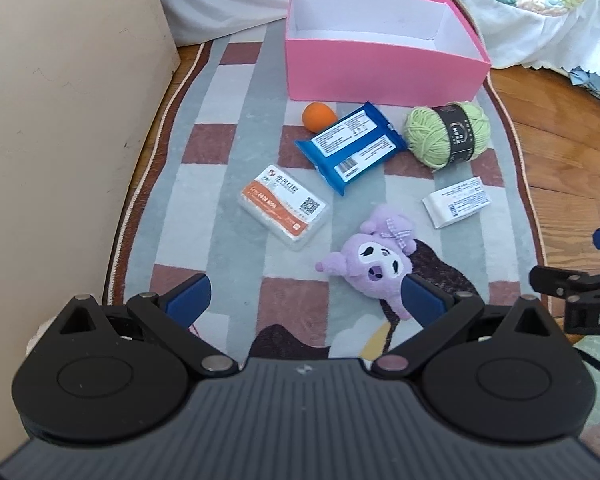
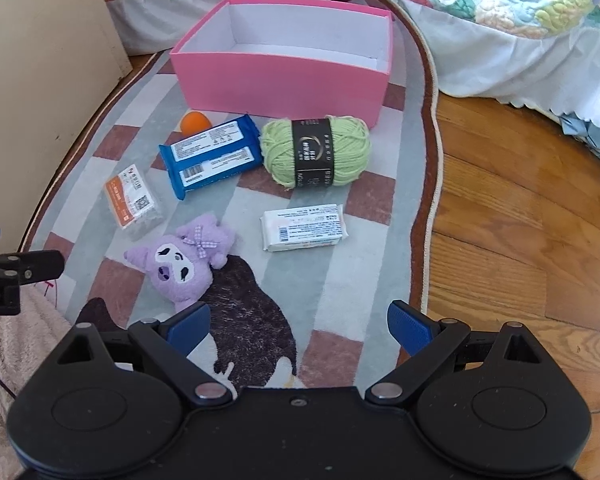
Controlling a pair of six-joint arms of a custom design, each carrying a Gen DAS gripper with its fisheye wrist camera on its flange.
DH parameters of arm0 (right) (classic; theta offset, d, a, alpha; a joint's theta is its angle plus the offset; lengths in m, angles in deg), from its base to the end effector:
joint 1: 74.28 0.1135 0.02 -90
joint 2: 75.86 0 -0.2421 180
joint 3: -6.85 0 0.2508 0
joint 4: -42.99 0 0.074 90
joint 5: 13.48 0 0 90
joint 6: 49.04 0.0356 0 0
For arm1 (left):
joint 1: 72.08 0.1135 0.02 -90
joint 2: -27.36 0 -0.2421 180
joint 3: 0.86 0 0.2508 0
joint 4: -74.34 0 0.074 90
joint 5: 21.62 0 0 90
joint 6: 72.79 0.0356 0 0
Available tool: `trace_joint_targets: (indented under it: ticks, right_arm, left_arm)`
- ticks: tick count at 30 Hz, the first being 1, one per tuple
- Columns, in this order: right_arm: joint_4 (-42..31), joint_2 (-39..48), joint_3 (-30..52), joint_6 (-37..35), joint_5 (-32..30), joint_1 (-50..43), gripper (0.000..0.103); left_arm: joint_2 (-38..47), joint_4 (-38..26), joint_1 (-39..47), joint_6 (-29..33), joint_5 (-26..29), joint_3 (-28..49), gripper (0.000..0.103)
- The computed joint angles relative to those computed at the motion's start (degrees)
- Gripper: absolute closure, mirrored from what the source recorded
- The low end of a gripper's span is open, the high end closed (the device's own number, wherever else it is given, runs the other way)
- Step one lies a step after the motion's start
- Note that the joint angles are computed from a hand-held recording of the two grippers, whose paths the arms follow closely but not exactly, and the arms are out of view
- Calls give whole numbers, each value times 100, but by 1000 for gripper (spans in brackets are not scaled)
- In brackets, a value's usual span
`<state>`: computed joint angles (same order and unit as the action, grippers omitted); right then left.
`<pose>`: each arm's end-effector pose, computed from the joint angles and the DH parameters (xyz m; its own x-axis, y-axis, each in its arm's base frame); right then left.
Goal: Organize objects
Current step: 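Lower the left gripper onto the purple plush toy and close on it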
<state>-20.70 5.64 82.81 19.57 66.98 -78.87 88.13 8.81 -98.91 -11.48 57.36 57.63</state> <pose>0.2721 -0.0159 0.2267 -0.8752 -0.2906 -0.3867 -0.3210 0.9470 0.0150 0.1758 -0.0813 0.2139 -0.9066 -0.0695 -0.4163 -0.0645 0.9976 -0.0260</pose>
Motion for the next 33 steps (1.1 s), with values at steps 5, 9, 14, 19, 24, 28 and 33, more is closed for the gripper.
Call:
trace_joint_targets:
  ticks: [5,9,14,19,24,28,33]
  right_arm:
    - [36,-89,-98,-161,-193,5,6]
    - [23,-253,-148,-315,-389,34,6]
    - [107,-613,-200,-705,-1001,-131,6]
    - [-156,-84,37,-1762,-2306,-606,6]
    - [-241,452,279,-2149,-2175,-353,7]
    - [273,605,71,-2588,-2150,-31,7]
    - [317,1346,339,-3336,-2477,274,7]
  left_arm:
    - [107,3,-34,-48,-62,42,0]
    - [179,-3,69,-58,63,70,1]
    - [267,-84,353,9,770,299,3]
    - [481,-10,50,-10,227,478,3]
    - [785,454,229,115,437,425,6]
    - [1466,884,371,169,671,515,13]
    - [2419,1466,579,48,1104,654,18]
